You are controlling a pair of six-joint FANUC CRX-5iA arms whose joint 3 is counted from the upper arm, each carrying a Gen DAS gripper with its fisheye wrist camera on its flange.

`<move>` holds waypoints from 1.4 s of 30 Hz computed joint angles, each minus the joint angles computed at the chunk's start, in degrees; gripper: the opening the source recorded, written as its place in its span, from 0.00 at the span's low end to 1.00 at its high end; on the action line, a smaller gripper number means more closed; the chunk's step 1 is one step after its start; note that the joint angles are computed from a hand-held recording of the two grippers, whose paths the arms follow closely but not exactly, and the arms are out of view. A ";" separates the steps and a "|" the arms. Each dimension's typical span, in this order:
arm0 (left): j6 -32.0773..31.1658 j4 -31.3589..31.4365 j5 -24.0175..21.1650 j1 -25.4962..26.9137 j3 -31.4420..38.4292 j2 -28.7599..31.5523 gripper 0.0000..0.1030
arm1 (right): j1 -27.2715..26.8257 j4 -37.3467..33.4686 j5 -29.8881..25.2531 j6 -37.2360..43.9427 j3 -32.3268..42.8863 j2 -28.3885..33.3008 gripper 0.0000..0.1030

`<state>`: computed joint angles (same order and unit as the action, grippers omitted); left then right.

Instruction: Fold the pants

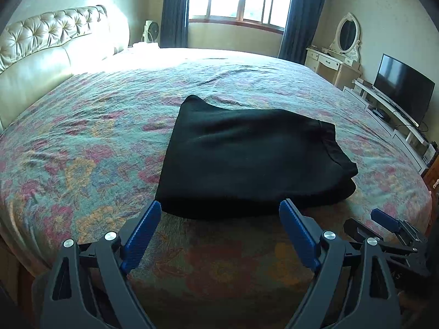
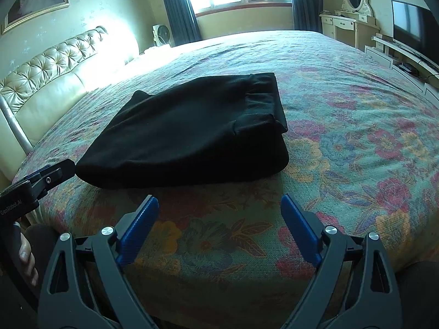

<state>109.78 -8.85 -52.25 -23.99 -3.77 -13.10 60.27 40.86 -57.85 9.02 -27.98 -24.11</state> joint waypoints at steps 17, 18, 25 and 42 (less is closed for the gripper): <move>3.13 -2.93 -2.64 -1.22 0.89 0.74 0.85 | 0.43 2.20 -1.69 0.46 1.17 -0.19 0.88; 3.05 -2.94 -2.77 -1.21 0.87 0.75 0.85 | 0.44 2.59 -1.86 0.46 1.25 -0.19 0.88; 2.70 -3.53 -2.48 -1.02 0.72 0.23 0.85 | -0.04 3.63 -3.18 0.93 1.80 -0.45 0.88; 1.98 -3.13 -1.90 0.54 0.13 -0.70 0.85 | -0.95 1.11 -3.09 3.18 2.47 -0.49 0.88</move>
<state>111.76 -11.98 -54.15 -23.45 -3.64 -13.80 59.32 41.97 -60.94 12.20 -25.50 -24.60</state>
